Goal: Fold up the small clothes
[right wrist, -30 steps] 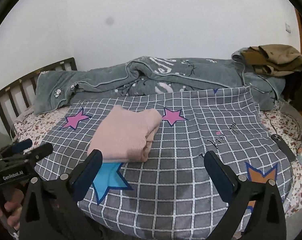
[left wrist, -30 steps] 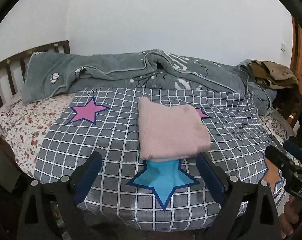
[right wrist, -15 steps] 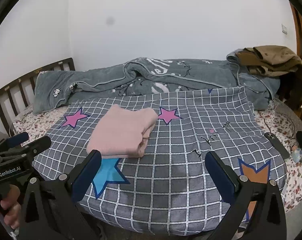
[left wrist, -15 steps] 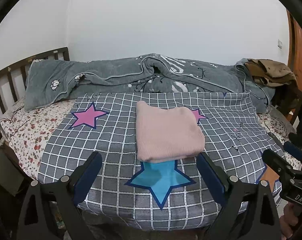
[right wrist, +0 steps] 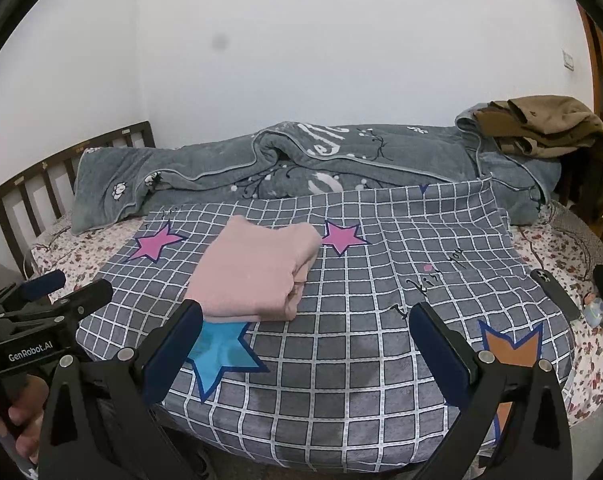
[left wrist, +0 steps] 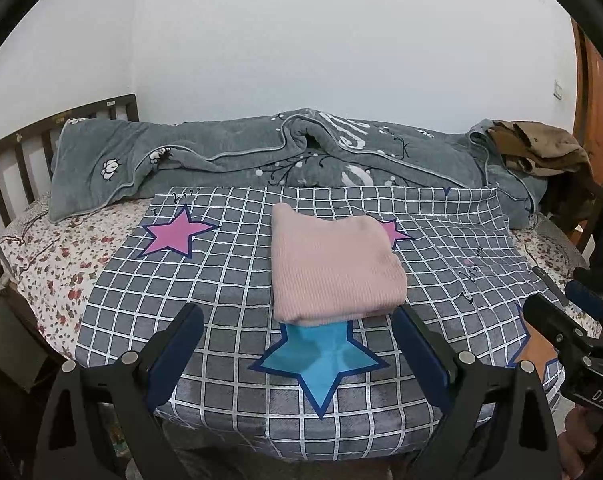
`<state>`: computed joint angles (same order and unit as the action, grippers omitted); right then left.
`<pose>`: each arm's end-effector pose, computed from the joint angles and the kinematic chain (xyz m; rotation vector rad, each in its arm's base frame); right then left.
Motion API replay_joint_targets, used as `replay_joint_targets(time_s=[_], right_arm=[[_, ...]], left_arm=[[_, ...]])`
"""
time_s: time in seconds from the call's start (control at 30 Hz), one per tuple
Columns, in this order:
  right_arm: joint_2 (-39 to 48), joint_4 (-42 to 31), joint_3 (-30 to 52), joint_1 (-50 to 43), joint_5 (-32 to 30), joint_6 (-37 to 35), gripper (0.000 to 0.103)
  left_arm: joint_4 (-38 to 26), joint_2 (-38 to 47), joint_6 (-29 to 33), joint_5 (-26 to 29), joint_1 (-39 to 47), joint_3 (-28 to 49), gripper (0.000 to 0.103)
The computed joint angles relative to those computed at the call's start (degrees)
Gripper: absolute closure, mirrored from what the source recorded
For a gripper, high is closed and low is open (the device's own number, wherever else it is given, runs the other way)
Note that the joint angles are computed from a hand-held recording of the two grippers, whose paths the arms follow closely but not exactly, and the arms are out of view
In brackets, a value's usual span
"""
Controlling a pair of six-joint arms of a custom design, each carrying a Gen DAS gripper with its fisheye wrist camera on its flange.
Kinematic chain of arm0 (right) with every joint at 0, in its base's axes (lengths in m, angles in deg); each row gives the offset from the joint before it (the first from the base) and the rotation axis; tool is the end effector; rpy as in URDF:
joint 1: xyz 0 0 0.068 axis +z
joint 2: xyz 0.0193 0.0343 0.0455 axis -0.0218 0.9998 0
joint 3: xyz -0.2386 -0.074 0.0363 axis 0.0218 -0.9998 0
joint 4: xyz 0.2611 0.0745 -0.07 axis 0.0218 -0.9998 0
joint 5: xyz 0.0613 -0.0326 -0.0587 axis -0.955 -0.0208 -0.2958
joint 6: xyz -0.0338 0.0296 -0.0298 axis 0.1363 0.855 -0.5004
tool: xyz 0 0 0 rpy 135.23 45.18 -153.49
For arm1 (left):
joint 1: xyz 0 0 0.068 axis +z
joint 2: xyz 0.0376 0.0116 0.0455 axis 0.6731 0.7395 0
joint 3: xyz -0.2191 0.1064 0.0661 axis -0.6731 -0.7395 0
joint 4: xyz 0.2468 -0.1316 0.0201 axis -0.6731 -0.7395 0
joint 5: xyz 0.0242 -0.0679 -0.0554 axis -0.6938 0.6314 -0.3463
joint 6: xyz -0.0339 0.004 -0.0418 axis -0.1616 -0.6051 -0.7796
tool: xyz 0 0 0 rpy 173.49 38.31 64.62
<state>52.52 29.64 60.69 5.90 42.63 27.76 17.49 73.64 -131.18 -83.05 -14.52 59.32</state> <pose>0.2581 0.0421 0.2322 -0.4268 2.1282 0.2988 0.1998 -0.2564 0.2194 -0.3963 2.1783 0.0765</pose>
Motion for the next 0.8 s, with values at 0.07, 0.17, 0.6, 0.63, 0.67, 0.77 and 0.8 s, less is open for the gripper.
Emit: replay_joint_targets(time_s=[0.07,0.17,0.6,0.63,0.67,0.77,0.8], right_arm=[[-0.04,-0.08,0.01,-0.09,-0.23,0.13,0.002],[-0.36,-0.02,-0.19,-0.03,-0.03,0.29,0.002],[-1.31,-0.24,-0.61,-0.77,-0.55,0.28,0.002],[-1.45,-0.32,-0.65,-0.82,-0.60,0.32,0.002],[-1.46,-0.39,-0.63,-0.85,-0.62,0.28,0.002],[-1.56,-0.39,-0.64,-0.89,-0.63,0.30,0.002],[-1.62,-0.46,-0.64,-0.94,-0.71,0.28,0.002]], left_arm=[[0.05,-0.11,-0.02,0.10,-0.01,-0.05,0.007],[-0.26,-0.71,-0.34,-0.04,-0.23,-0.17,0.007],[-1.42,-0.91,-0.39,-0.29,-0.41,0.40,0.007],[-1.38,-0.90,-0.42,-0.33,-0.41,0.36,0.007],[-1.73,-0.86,-0.57,-0.41,-0.48,0.64,0.007],[-2.15,-0.85,-0.64,-0.51,-0.54,0.83,0.007],[-2.67,-0.87,-0.78,-0.60,-0.61,1.18,0.007]])
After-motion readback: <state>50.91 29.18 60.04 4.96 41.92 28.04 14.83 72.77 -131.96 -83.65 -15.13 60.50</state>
